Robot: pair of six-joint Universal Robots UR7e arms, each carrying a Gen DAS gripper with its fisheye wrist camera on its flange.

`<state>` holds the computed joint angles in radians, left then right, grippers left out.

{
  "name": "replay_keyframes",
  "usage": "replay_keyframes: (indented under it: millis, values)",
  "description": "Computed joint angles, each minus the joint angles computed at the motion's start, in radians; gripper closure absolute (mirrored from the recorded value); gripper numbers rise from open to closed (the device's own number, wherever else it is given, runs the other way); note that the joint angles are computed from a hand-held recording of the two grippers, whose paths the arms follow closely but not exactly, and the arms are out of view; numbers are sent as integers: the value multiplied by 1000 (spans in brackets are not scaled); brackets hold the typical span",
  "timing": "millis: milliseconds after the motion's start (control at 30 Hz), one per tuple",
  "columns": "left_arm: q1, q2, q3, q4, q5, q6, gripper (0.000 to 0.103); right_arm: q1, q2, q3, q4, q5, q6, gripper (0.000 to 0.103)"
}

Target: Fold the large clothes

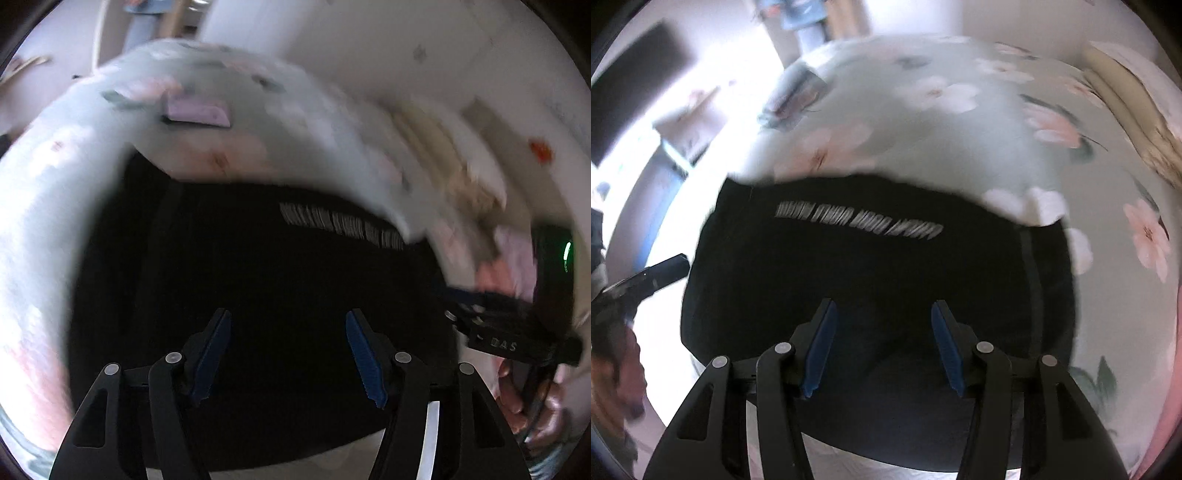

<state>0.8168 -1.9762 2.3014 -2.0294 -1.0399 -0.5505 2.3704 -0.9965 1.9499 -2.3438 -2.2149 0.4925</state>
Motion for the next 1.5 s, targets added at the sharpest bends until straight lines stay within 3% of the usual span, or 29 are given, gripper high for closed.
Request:
replay_keyframes:
  millis: [67, 233, 367, 500, 633, 700, 767, 867, 1000, 1100, 1233, 1333, 1433, 1500]
  values:
    - [9, 36, 43, -12, 27, -22, 38, -18, 62, 16, -31, 10, 2, 56]
    - [110, 101, 82, -149, 8, 10, 38, -62, 115, 58, -126, 17, 21, 56]
    - [90, 82, 82, -117, 16, 8, 38, -64, 124, 44, -110, 6, 12, 56]
    - [77, 6, 63, -95, -26, 6, 38, -54, 82, 10, -70, 70, 10, 56]
    - [54, -45, 33, -87, 63, 13, 37, -22, 89, -51, -133, -2, -52, 56]
    - [113, -16, 5, -106, 91, 31, 37, -40, 130, -93, -167, -16, -77, 56]
    - [168, 4, -10, -101, 119, 3, 37, -71, 181, -136, -128, -49, -56, 56]
    - [296, 25, 1, -225, 18, 62, 38, -138, 228, -132, -127, -7, -42, 57]
    - [257, 24, 14, -198, 78, 111, 38, -146, 236, -114, -178, -15, -54, 58]
    - [236, 37, -12, -148, 78, 122, 38, -151, 193, -79, -223, 45, -96, 58]
    - [227, -10, -58, -22, 74, 120, 37, -155, 50, 26, -262, 144, -96, 54]
    - [224, -38, -100, 81, 95, 99, 37, -159, -42, 90, -259, 157, -86, 52]
    - [227, -62, -134, 135, 109, 86, 37, -153, -134, 144, -214, 112, -41, 34]
    - [244, -58, -157, 154, 112, 88, 37, -147, -190, 172, -162, 63, -1, 29]
